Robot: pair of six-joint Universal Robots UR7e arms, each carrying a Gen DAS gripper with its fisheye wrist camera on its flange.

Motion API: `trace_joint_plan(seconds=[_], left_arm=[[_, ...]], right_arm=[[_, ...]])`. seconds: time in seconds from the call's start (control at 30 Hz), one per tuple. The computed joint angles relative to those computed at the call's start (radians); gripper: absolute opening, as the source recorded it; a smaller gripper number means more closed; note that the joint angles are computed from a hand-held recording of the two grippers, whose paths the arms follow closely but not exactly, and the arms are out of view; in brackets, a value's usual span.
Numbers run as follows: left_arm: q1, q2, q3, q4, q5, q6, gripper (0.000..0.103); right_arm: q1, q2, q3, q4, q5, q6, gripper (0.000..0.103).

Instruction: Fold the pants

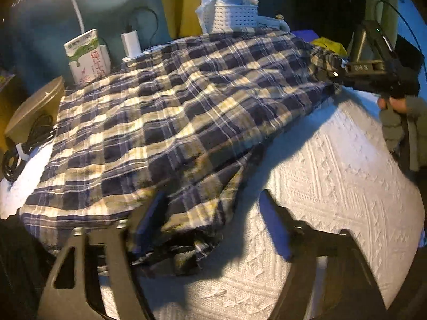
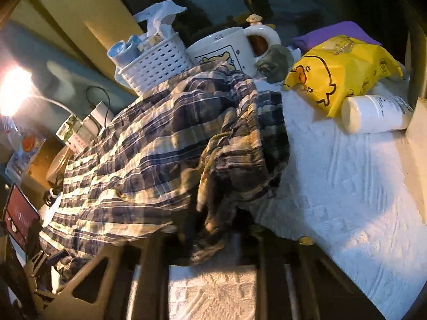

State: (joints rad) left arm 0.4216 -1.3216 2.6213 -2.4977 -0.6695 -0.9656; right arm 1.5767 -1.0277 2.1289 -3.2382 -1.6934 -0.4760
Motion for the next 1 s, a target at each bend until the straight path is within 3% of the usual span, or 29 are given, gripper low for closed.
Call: trace_joint_plan(seconds=[0.07, 0.17, 0.4, 0.7, 0.9, 0.97, 1.0], left_arm=[[-0.008, -0.020, 0.000, 0.038, 0.003, -0.025, 0.024], [-0.012, -0.027, -0.012, 0.051, -0.023, -0.020, 0.010], [-0.045, -0.096, 0.010, 0.067, -0.095, -0.075, 0.010], [-0.092, -0.199, 0.042, 0.134, -0.158, -0.170, 0.013], [-0.173, -0.334, 0.029, 0.353, -0.200, -0.326, 0.017], [-0.211, -0.391, 0.014, 0.481, -0.181, -0.406, 0.017], [-0.222, -0.421, 0.010, 0.528, -0.159, -0.431, 0.017]], right_arm=[[0.003, -0.006, 0.017, -0.035, 0.005, -0.013, 0.008], [0.012, -0.027, 0.045, -0.075, -0.003, -0.031, 0.008], [0.026, -0.102, 0.130, -0.156, -0.034, -0.089, 0.006], [-0.036, -0.220, 0.241, -0.151, -0.037, -0.122, 0.006], [-0.071, -0.212, 0.259, -0.147, -0.092, -0.142, 0.007], [-0.066, -0.222, 0.255, -0.139, -0.105, -0.140, 0.017], [-0.061, -0.219, 0.252, -0.147, -0.121, -0.145, 0.035]])
